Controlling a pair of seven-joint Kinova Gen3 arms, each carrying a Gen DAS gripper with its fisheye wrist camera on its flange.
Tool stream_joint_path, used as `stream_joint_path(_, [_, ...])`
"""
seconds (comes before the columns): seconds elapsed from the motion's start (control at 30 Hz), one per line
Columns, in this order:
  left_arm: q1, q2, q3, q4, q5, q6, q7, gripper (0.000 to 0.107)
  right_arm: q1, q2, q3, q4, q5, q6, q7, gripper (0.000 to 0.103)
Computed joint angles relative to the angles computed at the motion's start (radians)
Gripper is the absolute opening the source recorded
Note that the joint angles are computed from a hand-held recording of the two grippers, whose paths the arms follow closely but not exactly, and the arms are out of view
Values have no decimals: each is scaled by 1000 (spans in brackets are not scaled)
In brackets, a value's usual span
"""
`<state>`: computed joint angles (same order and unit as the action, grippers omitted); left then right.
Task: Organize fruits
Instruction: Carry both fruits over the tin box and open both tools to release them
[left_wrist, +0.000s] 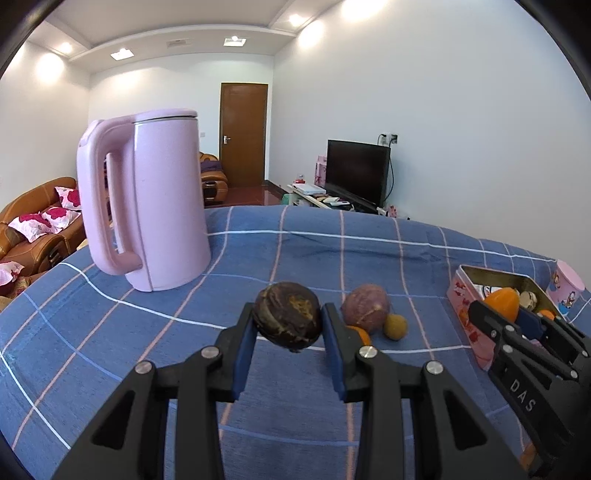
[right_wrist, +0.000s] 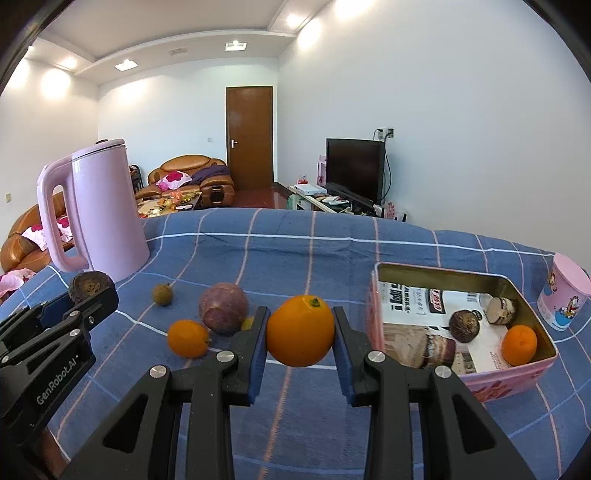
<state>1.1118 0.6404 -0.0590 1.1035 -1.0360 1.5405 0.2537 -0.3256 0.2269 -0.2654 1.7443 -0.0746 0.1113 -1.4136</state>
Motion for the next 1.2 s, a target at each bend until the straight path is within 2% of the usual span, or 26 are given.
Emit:
stream_joint_path(0.13, [-5,4,3,-13,7,-21,3,37,61,-1,-40,4,-20,1,30,35])
stream_joint_path(0.53, [10,64,-23,-125,24,-39,-85,37,112,-5,-40,12,-38,-10,72,35])
stream_joint_path(0.77, [12,115,-55,-227,55,-68,-164,37,203,4,-93,2,-64,-2,123,35])
stream_joint_path(0.93, [8,155,-80,-307,89,-95,-218,37,221,14,-79,-15,-77,8,146,35])
stream_joint_path(1.2, [2,254,-127,-508,152,-84,-349,37,283,28,-100,-33,-106,15,197,35])
